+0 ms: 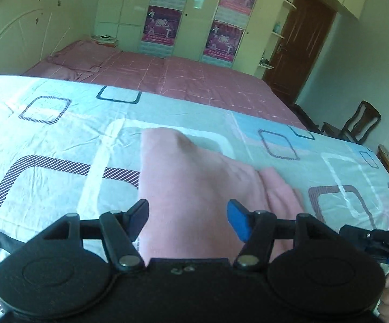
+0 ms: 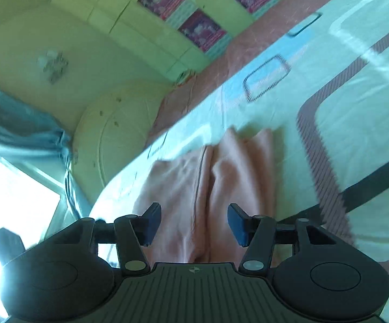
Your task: Fold small clothes
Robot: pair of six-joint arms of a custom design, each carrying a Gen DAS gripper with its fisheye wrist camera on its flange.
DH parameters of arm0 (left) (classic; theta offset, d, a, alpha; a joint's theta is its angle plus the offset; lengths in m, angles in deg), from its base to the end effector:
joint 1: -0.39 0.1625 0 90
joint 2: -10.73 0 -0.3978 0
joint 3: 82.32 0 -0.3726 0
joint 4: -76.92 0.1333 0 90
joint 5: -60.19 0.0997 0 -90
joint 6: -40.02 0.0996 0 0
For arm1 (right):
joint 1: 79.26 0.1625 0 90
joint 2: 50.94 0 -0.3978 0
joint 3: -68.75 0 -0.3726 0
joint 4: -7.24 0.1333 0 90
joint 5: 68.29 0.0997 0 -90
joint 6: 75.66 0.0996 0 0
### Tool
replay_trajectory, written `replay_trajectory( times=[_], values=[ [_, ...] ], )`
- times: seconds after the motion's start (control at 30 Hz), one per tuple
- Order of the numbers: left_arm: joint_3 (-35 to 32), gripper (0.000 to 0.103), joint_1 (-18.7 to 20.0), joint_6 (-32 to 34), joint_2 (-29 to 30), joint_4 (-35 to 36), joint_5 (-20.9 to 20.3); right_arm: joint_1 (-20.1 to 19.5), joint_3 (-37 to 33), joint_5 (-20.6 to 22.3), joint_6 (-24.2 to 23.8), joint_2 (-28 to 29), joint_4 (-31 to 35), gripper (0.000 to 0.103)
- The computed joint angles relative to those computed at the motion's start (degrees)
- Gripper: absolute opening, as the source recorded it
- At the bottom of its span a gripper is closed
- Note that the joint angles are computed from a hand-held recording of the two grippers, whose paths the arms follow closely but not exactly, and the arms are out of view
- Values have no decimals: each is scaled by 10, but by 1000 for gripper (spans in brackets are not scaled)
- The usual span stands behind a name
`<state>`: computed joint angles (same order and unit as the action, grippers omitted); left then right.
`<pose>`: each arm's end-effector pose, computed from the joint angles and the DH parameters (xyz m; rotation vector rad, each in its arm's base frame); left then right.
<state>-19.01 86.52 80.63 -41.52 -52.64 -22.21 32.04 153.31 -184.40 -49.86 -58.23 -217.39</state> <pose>0.0959 -0.7521 0.3664 1.0148 2.6064 -0.6155 0.3034 -0.5319 -0.1147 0.4443 2.6608 -1.5900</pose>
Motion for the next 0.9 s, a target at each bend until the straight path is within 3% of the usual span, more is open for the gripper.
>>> replay_trajectory(
  times=[0.1,0.17,0.23,0.57,0.6,0.63,0.7,0.8,0.83,0.87,0.9],
  values=[
    [-43,40,4,5,32,32,51,-11,-45,26,0,13,82,55],
    [-53,40,11,7,44,41,75,-17,-75,27,6,24,134,55],
    [-61,41,25,7,49,45,54,-21,-92,29,9,31,157,55],
    [-228,48,60,-53,119,214,-26,-23,-151,13,-4,46,221,54],
    [-243,50,63,-58,125,228,-31,-26,-159,23,-9,47,235,48],
    [-256,50,64,-59,132,237,-34,-28,-165,34,-11,45,255,30],
    [-259,50,63,-51,134,241,-32,-28,-187,30,-28,48,294,26],
    [-257,50,56,-28,136,237,-20,-28,-214,16,-12,57,319,26],
    [-254,48,54,-17,134,233,-18,-24,-225,1,-19,61,329,22],
    [-237,46,50,6,127,207,-18,-15,-241,-26,-40,66,348,10],
    [-214,43,46,31,115,178,-23,-1,-262,-58,-67,75,360,9]
  ],
)
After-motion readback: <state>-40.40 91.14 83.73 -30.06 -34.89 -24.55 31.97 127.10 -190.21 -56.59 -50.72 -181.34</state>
